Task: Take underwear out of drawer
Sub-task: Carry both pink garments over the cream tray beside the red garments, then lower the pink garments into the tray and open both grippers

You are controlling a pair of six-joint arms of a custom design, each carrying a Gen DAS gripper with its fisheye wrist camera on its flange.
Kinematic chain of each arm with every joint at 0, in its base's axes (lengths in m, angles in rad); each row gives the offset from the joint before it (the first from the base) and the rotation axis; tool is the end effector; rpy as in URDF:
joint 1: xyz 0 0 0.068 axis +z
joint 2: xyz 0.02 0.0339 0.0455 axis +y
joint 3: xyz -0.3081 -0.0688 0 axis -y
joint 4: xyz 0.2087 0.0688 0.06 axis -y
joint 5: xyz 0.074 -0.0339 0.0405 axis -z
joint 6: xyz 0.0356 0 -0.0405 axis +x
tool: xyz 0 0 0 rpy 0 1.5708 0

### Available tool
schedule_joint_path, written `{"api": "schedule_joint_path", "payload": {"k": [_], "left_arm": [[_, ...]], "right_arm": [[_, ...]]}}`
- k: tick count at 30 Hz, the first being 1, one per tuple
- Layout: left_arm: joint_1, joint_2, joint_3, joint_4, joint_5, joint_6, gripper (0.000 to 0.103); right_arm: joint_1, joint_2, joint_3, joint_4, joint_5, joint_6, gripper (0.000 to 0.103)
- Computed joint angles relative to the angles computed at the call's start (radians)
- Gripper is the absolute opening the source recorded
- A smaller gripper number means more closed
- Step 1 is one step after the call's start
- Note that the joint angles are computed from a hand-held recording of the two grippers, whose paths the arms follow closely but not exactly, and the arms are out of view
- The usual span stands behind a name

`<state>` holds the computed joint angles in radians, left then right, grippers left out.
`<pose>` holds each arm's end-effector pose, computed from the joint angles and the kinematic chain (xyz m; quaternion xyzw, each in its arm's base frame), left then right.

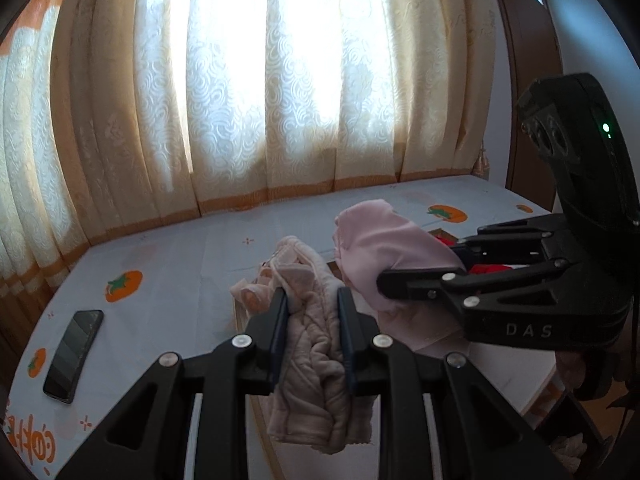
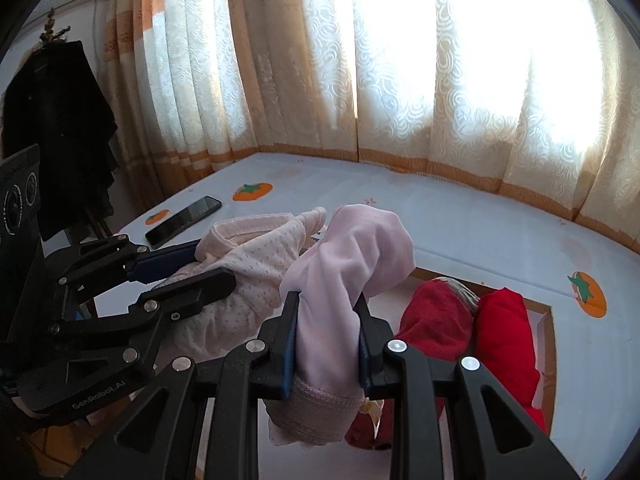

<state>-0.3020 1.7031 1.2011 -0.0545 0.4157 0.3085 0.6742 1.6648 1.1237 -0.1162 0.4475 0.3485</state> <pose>0.3423 -0.1217 0.3148 0.3526 0.7857 -0.1788 0.4758 0.2773 0.2019 0.2993 -0.0453 0.8794 0.0368 0.4725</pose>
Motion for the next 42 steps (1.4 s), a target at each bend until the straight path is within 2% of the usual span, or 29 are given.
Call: {"api": "schedule_joint_path", "payload": {"k": [14,25,42], "left_arm": [[-0.011,0.165,0.225,-0.212,-0.033,-0.009,0.022],[-0.019,0.206,0.262,-0.25,-0.048,0.009,0.022],[-0.026,0.226,0.296,-0.286,-0.065,0.004,0.025]], "right_arm": [[-0.057,0.151,0.186,-0.186,-0.047,0.02,0.027],[-0.086,0.206,0.211,-0.204,-0.081,0.028,0.027],[-0.093,0.203,0.197,-0.196,-0.092,0.038,0.027]]}}
